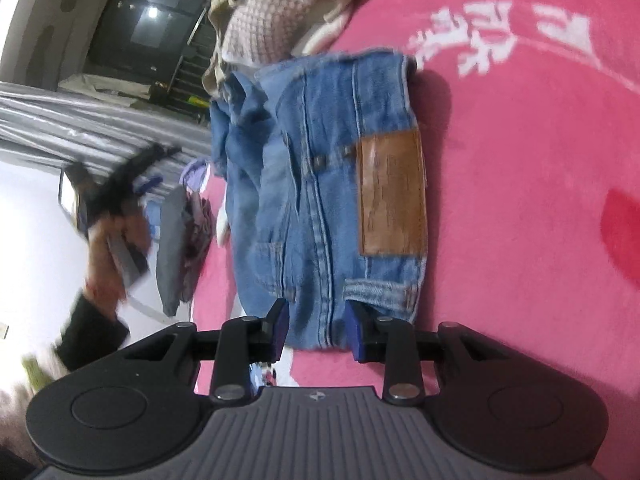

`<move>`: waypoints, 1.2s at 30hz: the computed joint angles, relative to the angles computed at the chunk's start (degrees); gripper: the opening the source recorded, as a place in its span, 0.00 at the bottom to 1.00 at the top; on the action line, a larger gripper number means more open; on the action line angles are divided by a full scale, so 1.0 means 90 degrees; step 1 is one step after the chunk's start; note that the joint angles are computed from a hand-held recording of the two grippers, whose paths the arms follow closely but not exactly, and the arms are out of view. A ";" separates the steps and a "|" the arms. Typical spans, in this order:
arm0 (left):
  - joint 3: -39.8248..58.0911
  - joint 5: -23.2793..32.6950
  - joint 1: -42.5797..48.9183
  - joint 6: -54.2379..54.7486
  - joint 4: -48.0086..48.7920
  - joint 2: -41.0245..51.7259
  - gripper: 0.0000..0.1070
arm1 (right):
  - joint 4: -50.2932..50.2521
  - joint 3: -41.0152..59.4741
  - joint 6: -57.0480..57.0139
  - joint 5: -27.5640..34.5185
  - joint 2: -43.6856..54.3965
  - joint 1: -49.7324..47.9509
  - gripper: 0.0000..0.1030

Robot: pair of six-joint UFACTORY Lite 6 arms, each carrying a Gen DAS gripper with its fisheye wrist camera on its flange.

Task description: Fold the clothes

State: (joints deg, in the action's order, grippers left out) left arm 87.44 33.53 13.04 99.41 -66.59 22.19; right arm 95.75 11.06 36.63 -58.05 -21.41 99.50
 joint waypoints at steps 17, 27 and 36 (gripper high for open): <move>-0.4884 0.5176 0.2667 0.5303 0.2395 -0.3985 0.86 | 0.0381 -0.0765 0.2200 -0.0193 -0.0512 0.0303 0.40; -0.6224 0.5495 0.3765 0.8331 0.2297 -0.4614 0.81 | 0.0391 -0.0365 0.1306 -0.1886 -0.0794 0.1010 0.11; -0.5466 0.5497 0.2754 0.6630 0.0856 -0.3989 0.41 | -0.1925 -0.0053 -0.1809 0.0594 -0.2903 -0.2465 0.11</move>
